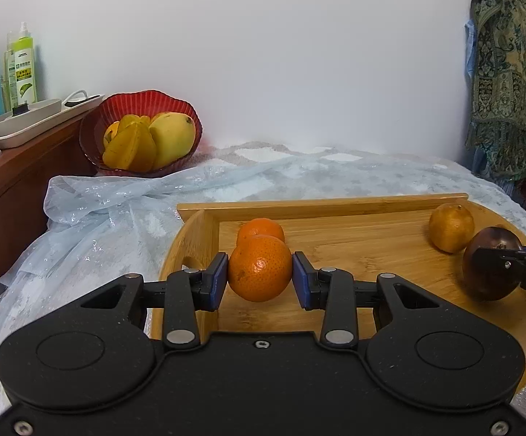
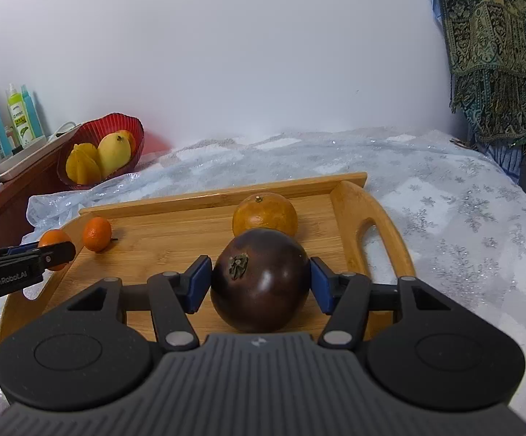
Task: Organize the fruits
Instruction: 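Carry the mandarin with the left tool while the right tool carries the tomato onto the tray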
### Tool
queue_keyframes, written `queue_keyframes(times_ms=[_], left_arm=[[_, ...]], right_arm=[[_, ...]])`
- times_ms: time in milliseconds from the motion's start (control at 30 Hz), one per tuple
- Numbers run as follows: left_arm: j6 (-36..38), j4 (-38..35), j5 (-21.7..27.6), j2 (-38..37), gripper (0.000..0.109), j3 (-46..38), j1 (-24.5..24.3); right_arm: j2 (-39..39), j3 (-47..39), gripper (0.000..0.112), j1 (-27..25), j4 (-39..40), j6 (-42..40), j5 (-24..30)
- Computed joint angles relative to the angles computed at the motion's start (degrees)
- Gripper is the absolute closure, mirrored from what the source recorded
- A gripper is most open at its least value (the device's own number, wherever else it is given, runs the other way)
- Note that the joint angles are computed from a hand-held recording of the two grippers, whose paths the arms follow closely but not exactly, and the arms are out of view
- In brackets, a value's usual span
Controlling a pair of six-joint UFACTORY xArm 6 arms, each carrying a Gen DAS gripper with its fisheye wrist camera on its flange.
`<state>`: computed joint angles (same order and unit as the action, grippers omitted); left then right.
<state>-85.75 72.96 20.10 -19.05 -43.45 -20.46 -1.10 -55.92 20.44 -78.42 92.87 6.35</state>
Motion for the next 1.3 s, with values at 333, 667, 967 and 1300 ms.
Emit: queue_keyframes(times_ms=[333,667,967,1300], left_arm=[[-0.66,0.3,-3.22,1.94,0.073,-0.65,1.82],[0.7,-1.13,-2.85,2.54,0.073,-0.52,1.47],[1.27,-1.93,-2.82,2.89,0.073,-0.31,1.54],[1.23,-1.31,-2.37,3.02,0.073,-0.48,1.28]], right_arm=[[1.19,-0.97,0.052,-0.38,-0.46,2.44,-0.83],[1.2,-0.93,0.052,-0.64,-1.21,4.55,-1.2],[1.22,-0.96,0.052,-0.64,-1.47,5.12,-1.24],[1.15,-0.87,0.052,-0.75,-0.92,4.85,-1.4]])
